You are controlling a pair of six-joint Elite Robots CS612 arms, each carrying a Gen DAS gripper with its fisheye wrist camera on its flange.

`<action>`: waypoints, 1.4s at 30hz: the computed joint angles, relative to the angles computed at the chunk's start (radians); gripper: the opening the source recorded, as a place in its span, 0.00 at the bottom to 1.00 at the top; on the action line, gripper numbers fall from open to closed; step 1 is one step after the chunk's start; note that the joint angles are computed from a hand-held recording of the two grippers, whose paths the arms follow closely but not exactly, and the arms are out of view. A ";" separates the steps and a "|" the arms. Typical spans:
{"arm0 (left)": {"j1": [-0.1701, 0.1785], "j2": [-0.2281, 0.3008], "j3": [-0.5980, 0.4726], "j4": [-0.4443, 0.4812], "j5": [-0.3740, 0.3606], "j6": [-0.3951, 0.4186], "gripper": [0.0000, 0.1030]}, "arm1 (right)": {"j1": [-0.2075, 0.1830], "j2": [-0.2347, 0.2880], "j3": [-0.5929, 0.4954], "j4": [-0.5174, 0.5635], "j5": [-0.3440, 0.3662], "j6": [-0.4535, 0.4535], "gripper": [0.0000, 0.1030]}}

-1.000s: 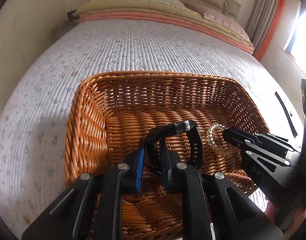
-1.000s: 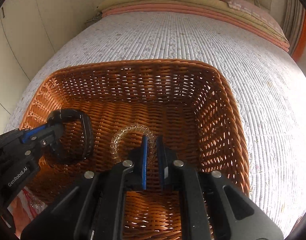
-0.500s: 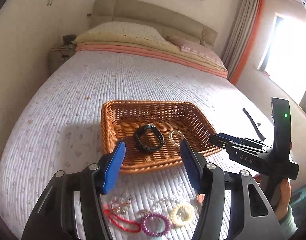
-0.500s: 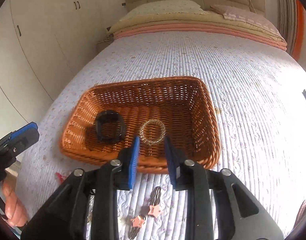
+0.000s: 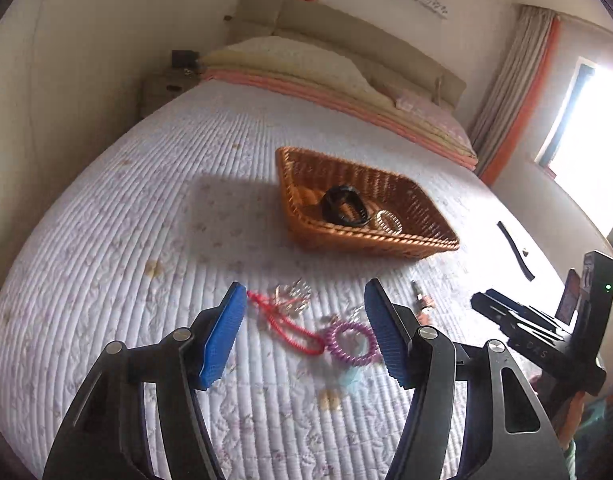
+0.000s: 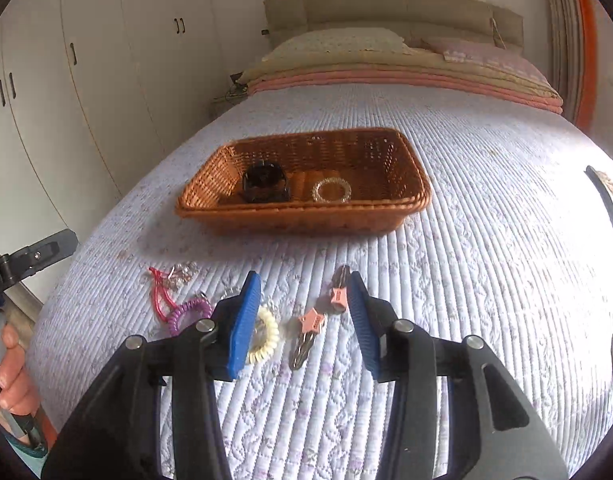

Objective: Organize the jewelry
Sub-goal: 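Grasp the red cord with the left tool while the right tool grasps the pink star keychain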

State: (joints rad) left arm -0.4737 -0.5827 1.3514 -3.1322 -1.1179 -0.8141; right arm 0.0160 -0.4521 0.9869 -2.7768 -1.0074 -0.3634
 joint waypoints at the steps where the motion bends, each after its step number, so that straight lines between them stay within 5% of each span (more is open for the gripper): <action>1: 0.003 0.009 -0.007 0.032 -0.005 -0.025 0.58 | 0.000 0.002 0.004 0.006 -0.017 0.007 0.40; 9: 0.032 0.078 -0.087 0.188 -0.091 -0.139 0.56 | 0.011 0.040 -0.041 0.126 -0.078 0.007 0.30; 14: 0.030 0.089 -0.132 0.279 -0.060 -0.125 0.56 | 0.030 0.059 -0.068 0.134 -0.141 0.017 0.26; 19: 0.018 0.107 -0.210 0.471 0.002 -0.109 0.54 | 0.041 0.070 -0.087 0.155 -0.189 0.019 0.26; 22: 0.013 0.103 -0.214 0.521 0.023 -0.085 0.45 | 0.044 0.067 -0.079 0.141 -0.205 0.003 0.20; 27: 0.019 0.061 -0.133 0.458 -0.021 -0.009 0.21 | 0.036 0.063 -0.074 0.155 -0.186 0.000 0.18; 32: 0.037 0.038 -0.066 0.338 -0.099 -0.004 0.23 | 0.025 0.063 -0.078 0.175 -0.153 0.017 0.18; 35: 0.048 0.041 -0.038 0.202 -0.165 -0.037 0.43 | 0.021 0.064 -0.082 0.186 -0.129 0.020 0.18; 37: 0.050 0.047 -0.038 0.157 -0.175 -0.053 0.46 | 0.018 0.067 -0.091 0.208 -0.108 0.019 0.18; 42: 0.032 0.075 -0.119 0.316 -0.092 -0.012 0.44 | 0.024 0.077 -0.114 0.225 -0.130 0.011 0.19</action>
State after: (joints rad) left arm -0.4417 -0.5079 1.2326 -2.8160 -1.2098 -0.8258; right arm 0.0402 -0.3755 0.8732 -2.5520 -1.1378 -0.3520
